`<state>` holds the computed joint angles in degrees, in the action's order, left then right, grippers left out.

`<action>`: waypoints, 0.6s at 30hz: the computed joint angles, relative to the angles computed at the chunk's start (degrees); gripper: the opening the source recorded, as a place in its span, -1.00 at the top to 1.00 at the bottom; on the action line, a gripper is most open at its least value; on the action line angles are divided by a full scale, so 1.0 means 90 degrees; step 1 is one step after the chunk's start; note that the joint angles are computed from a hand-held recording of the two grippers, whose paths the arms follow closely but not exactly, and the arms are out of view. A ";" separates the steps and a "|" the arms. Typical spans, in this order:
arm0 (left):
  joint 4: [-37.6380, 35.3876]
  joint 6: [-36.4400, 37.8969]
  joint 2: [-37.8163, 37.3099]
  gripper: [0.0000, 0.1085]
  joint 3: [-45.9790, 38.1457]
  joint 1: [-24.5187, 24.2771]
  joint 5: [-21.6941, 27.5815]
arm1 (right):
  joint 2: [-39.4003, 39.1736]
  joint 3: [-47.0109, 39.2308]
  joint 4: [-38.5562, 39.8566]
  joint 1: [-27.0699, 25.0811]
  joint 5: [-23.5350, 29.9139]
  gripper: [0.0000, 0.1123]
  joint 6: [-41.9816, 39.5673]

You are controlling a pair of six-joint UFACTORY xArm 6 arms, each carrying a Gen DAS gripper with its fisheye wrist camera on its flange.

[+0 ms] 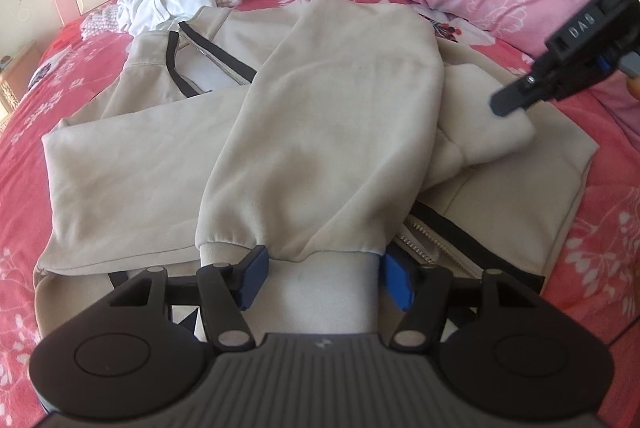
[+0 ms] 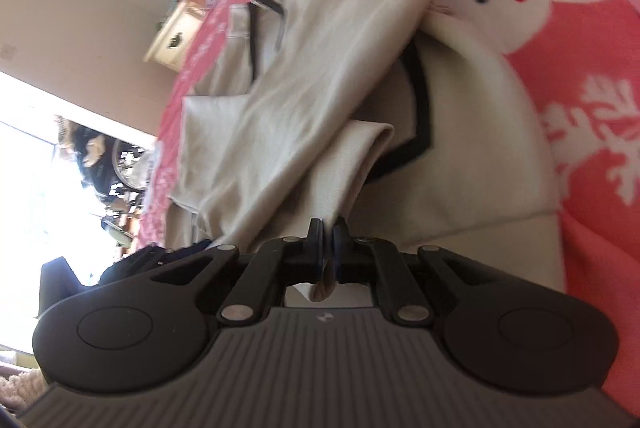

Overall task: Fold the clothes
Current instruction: 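Grasp the folded sleeve edge with the right gripper and smooth it flat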

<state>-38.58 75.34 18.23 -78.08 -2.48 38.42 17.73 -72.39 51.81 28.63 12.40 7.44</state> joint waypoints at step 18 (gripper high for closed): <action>0.0088 -0.0064 0.0006 -0.17 -0.0062 0.0105 0.0160 | -0.0249 0.0373 -0.1402 -0.0161 0.0598 0.90 0.1232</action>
